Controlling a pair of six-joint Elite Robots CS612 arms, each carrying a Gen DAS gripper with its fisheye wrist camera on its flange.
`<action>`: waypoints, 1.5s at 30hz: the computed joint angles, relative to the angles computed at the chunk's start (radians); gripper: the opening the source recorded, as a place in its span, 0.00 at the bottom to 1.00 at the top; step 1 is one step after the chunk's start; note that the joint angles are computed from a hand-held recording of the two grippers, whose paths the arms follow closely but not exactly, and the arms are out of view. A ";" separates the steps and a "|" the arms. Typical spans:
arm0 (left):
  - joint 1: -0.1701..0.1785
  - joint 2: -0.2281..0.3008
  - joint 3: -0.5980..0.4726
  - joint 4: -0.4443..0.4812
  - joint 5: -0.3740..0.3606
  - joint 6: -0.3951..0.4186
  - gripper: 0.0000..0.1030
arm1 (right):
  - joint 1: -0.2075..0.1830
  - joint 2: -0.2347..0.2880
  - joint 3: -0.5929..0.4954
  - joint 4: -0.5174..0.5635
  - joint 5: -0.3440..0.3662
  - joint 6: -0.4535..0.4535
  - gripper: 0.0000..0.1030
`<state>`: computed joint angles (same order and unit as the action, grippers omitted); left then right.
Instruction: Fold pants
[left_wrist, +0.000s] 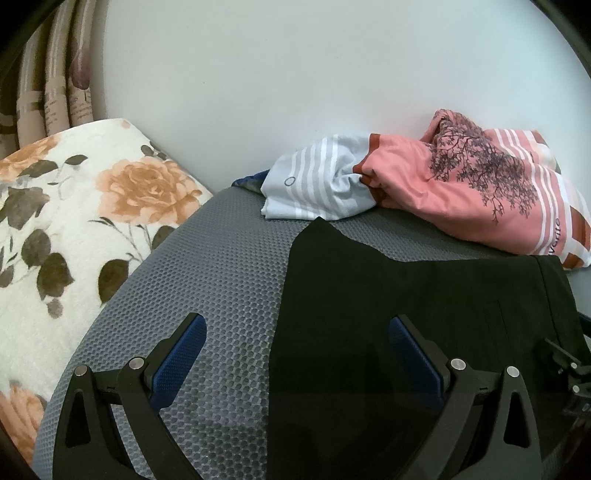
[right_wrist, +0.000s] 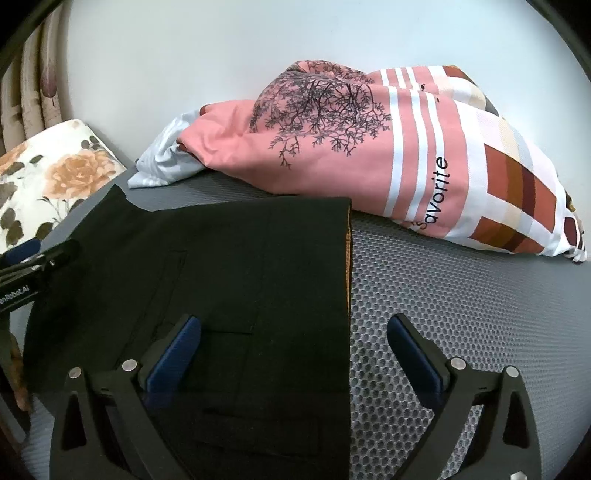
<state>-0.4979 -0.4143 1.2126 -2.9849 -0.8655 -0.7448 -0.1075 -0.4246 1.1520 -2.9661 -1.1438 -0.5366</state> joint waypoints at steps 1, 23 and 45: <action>-0.001 -0.001 0.002 -0.001 0.006 0.000 0.96 | 0.000 0.000 0.002 -0.007 -0.001 0.001 0.97; -0.175 -0.194 0.161 0.128 0.522 -0.147 1.00 | -0.123 -0.176 0.211 -0.080 0.277 0.010 0.98; -0.304 -0.391 0.331 0.348 0.492 -0.546 1.00 | -0.243 -0.347 0.428 -0.177 0.519 -0.007 1.00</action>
